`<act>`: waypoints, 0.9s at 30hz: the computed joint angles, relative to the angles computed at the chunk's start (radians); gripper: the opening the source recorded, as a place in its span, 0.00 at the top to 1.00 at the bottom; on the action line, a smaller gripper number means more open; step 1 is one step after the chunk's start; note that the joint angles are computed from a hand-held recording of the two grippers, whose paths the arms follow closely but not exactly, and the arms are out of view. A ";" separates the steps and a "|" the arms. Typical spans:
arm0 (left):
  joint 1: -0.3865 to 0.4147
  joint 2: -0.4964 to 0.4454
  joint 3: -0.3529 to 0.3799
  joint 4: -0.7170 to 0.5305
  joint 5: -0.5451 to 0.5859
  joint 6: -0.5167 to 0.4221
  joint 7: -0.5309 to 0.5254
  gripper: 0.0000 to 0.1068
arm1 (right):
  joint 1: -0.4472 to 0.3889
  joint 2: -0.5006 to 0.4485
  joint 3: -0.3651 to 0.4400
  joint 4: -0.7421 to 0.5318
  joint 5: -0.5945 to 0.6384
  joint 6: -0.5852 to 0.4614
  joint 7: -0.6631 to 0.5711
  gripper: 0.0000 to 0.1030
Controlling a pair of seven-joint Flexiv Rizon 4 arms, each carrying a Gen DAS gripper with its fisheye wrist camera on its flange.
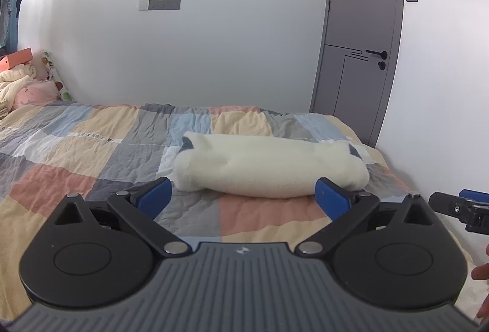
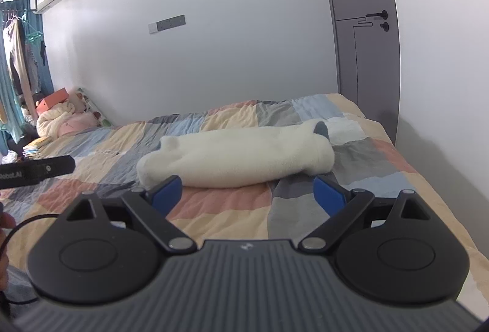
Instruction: Fold large clothes
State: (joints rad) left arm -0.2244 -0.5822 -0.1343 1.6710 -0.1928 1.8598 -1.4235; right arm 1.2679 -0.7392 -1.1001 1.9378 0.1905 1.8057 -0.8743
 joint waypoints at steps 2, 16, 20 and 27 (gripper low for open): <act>0.004 0.002 -0.006 0.003 0.000 -0.004 -0.004 0.05 | 0.003 0.003 0.000 0.003 -0.006 -0.005 -0.006 0.08; -0.036 0.024 0.037 0.031 -0.018 -0.020 -0.007 0.04 | -0.010 0.039 0.039 0.002 0.005 0.017 -0.037 0.08; -0.033 0.030 0.033 0.038 -0.016 -0.022 -0.010 0.04 | 0.012 0.030 0.013 0.006 0.002 0.004 -0.043 0.08; -0.057 0.041 0.068 0.053 -0.030 -0.020 -0.018 0.04 | 0.025 0.026 0.002 0.014 0.000 -0.002 -0.032 0.08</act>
State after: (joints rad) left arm -0.2817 -0.5416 -0.0666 1.7241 -0.2225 1.8401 -1.4413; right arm 1.2927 -0.7131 -1.0978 1.9517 0.1909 1.8038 -0.9063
